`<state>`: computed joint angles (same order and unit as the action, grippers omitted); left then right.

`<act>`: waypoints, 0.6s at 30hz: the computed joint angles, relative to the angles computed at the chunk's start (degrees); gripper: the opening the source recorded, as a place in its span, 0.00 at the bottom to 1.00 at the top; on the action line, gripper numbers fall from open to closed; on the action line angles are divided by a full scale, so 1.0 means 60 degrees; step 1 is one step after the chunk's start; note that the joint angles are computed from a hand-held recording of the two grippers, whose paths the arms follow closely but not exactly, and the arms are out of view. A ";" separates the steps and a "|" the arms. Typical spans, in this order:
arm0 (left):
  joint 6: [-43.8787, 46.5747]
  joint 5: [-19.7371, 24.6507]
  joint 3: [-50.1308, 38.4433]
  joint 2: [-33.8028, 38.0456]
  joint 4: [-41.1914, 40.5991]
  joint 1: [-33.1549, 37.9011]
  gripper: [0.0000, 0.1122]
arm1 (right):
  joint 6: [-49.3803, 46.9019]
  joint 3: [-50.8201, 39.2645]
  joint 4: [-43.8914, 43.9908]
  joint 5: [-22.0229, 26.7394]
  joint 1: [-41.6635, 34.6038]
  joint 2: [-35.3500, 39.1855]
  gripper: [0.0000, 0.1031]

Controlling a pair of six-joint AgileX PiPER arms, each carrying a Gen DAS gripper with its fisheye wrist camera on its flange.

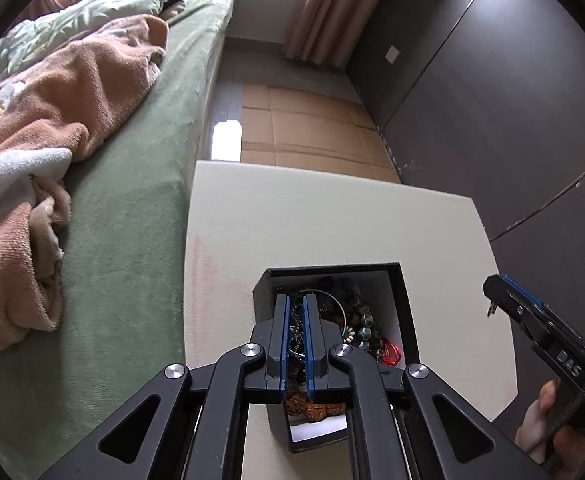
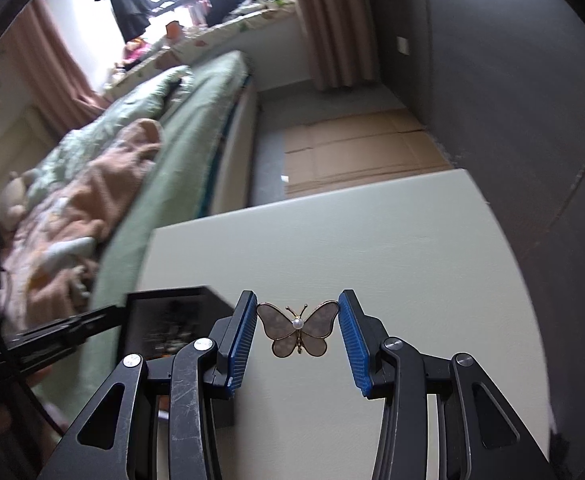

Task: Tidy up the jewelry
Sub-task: 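Drop the hoop ring into the box with the left tool while the right grasps the butterfly, then lower the butterfly pendant into the box and open the right tool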

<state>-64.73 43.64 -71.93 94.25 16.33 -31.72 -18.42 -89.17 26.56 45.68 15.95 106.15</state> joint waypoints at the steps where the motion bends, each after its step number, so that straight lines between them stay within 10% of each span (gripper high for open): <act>1: -0.0090 -0.0053 0.0063 -0.0053 0.0084 -0.0014 0.17 | -0.0215 -0.0016 0.0303 0.0107 -0.0018 -0.0011 0.42; 3: -0.0382 -0.0210 0.0275 -0.0238 0.0269 -0.0045 0.89 | -0.0726 -0.0029 0.0993 0.0430 -0.0082 -0.0035 0.42; 18: -0.1155 -0.0397 0.0954 -0.1006 0.0802 0.0455 0.91 | -0.1374 0.0158 0.2628 0.1635 0.0823 0.0381 0.42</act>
